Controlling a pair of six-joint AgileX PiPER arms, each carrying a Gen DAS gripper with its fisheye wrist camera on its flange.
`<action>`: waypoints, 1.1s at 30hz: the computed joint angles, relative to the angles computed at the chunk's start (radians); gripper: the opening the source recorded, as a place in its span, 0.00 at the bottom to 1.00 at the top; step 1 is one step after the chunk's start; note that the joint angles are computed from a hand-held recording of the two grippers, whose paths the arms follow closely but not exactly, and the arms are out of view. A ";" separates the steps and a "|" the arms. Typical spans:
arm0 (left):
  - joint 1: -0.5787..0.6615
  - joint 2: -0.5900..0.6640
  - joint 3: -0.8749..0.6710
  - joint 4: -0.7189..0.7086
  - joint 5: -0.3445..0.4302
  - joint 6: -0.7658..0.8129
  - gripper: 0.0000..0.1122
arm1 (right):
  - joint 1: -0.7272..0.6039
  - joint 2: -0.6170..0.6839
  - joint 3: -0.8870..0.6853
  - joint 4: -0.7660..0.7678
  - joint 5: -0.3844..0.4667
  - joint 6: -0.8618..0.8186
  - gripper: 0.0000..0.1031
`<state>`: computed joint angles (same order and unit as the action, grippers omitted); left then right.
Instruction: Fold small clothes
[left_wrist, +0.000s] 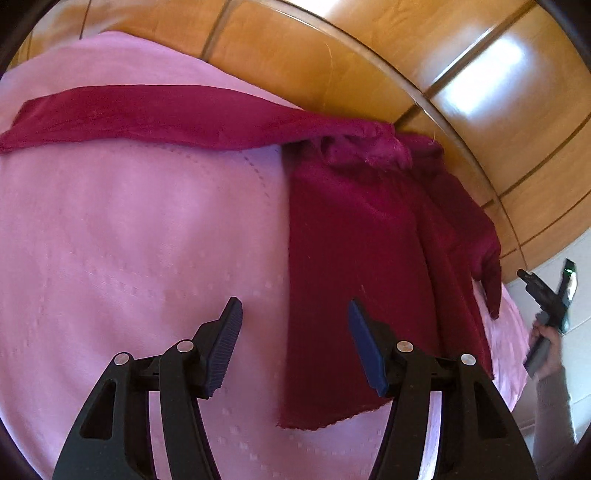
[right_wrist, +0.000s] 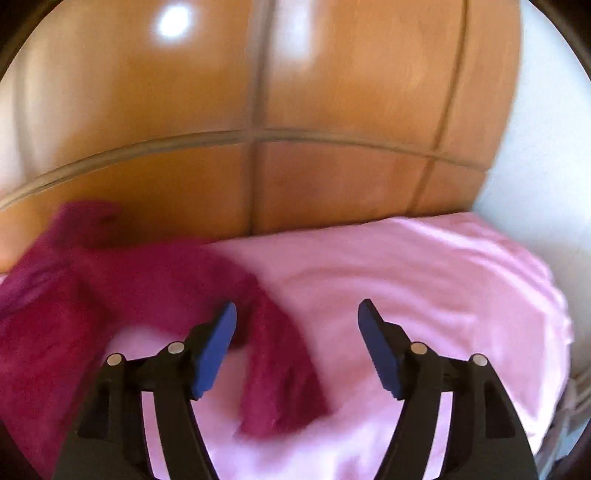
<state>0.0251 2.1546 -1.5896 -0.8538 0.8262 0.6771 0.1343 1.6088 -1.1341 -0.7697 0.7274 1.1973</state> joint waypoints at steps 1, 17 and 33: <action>-0.004 0.003 -0.001 -0.003 -0.001 0.002 0.49 | 0.007 -0.033 0.032 0.100 -0.057 -0.076 0.66; 0.034 -0.130 0.102 -0.075 0.050 0.108 0.04 | 0.329 -0.154 0.156 0.353 -0.114 -0.242 0.07; 0.208 -0.447 0.637 -0.008 0.095 0.316 0.04 | 0.800 -0.482 0.539 0.377 0.184 0.210 0.07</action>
